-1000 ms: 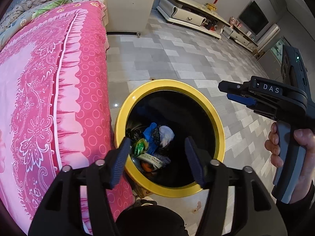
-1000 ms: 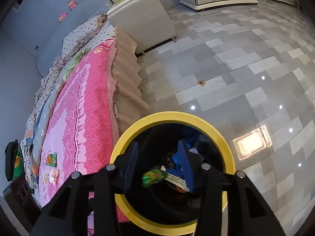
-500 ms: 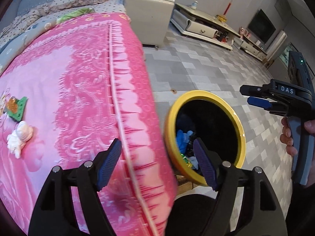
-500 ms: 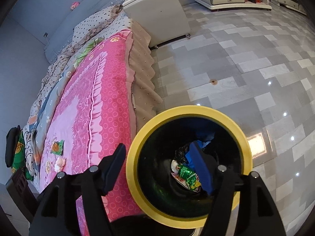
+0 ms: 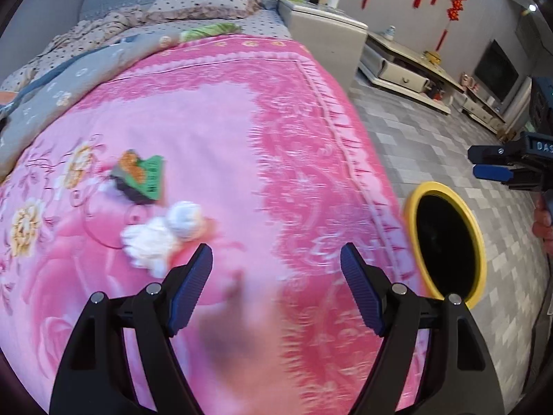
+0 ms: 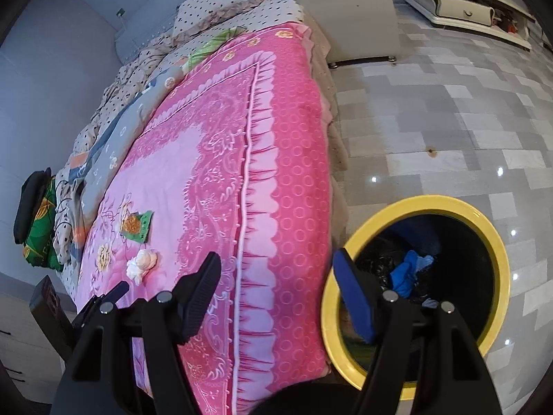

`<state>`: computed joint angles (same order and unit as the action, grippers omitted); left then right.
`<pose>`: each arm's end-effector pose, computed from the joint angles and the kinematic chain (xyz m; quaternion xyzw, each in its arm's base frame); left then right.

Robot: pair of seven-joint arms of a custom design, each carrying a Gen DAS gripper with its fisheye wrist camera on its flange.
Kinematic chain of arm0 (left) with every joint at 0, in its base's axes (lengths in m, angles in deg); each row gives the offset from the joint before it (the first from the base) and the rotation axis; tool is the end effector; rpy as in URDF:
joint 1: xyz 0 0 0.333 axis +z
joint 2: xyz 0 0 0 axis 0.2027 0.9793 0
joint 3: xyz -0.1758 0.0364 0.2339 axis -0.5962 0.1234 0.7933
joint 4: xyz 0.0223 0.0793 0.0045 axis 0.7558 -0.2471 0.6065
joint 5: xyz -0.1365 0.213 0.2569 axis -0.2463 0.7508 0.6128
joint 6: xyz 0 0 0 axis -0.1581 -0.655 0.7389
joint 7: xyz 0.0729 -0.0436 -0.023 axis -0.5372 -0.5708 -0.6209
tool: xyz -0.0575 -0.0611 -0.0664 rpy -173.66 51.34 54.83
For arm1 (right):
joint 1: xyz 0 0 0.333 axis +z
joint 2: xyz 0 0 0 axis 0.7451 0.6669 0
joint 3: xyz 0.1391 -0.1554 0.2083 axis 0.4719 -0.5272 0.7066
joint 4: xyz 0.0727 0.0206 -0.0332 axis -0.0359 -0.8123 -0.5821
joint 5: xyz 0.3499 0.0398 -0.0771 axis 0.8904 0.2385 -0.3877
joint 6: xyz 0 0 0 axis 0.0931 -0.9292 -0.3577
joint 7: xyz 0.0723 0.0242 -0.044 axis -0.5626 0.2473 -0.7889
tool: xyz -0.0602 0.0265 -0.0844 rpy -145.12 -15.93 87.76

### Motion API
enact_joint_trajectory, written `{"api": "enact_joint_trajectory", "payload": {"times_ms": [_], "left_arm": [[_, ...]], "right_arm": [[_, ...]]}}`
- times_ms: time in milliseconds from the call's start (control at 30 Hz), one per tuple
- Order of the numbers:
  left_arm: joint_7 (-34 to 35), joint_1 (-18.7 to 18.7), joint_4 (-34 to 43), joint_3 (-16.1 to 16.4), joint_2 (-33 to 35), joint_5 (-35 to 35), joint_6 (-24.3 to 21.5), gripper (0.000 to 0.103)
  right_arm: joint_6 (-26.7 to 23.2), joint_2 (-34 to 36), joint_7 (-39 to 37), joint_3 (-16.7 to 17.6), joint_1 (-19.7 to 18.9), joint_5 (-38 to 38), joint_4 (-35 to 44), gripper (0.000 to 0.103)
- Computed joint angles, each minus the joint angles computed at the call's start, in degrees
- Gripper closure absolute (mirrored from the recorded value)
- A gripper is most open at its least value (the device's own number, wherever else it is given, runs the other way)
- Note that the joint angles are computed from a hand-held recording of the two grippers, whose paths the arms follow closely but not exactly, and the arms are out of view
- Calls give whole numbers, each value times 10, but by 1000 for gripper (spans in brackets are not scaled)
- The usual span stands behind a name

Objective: Collect trash
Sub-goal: 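Move both open tools back over the bed toward the tissue and snack packet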

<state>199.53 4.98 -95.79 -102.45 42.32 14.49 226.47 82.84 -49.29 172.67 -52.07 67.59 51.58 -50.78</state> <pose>0.4740 -0.1448 0.3317 -0.6006 0.7390 -0.2800 0.1218 0.4626 0.1578 0.3846 -0.6107 0.7384 -0.0075 0.2860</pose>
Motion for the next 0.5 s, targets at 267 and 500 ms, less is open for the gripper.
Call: {"api": "enact_joint_trajectory", "payload": {"times_ms": [267, 500], "left_arm": [[224, 70, 25, -7, 16, -191, -4, 30], [370, 71, 74, 23, 50, -330, -45, 30]], "right_arm": [[-73, 124, 32, 40, 7, -43, 181, 35], [-179, 263, 43, 70, 14, -88, 392, 29]]}}
